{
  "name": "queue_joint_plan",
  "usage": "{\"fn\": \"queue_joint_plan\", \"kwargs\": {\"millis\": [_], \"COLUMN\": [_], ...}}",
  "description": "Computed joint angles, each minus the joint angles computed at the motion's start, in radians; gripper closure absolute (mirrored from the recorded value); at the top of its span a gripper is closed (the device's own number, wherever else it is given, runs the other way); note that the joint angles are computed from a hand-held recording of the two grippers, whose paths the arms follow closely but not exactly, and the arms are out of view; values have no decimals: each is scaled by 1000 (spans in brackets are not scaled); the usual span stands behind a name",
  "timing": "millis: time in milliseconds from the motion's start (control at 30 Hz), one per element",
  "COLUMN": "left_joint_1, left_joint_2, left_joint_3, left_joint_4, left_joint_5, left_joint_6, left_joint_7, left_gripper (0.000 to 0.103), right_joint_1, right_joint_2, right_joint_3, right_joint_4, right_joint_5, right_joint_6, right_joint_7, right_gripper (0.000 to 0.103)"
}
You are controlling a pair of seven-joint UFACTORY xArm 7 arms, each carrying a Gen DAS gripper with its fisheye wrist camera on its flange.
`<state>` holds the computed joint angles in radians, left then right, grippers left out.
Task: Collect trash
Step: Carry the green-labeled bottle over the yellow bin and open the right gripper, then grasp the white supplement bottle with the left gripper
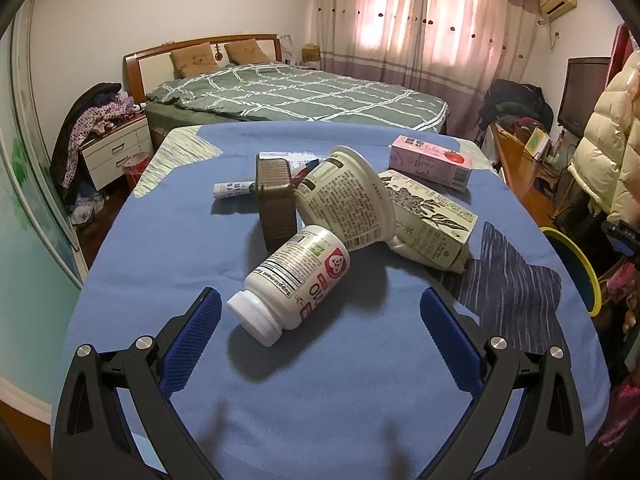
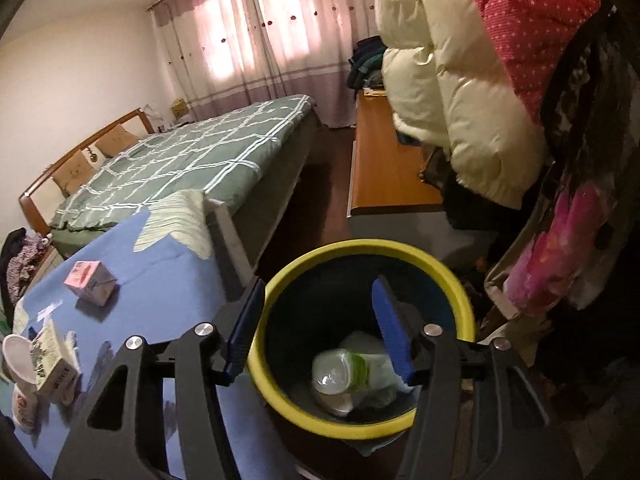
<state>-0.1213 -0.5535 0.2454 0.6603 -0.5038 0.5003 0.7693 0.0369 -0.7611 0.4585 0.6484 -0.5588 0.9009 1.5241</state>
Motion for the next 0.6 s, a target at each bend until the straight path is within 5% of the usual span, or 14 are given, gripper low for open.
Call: {"fn": "queue_joint_plan", "kwargs": {"millis": [267,600], "left_joint_1": [-2,-18], "left_joint_2": [68,166], "left_joint_3": [11,-17], "left_joint_4": [37,129], "left_joint_5": [-31,-100], "left_joint_6": [-1,-26], "left_joint_7": [30,89], "left_gripper": [5,5], "right_joint_1": [-10,75], "right_joint_2": [159,282], "right_joint_3": [89,54], "right_joint_4": [87,145], "right_joint_5": [-70,-180], "right_joint_6": [-94,-34], "right_joint_7": [89,155], "right_gripper": [42,38]}}
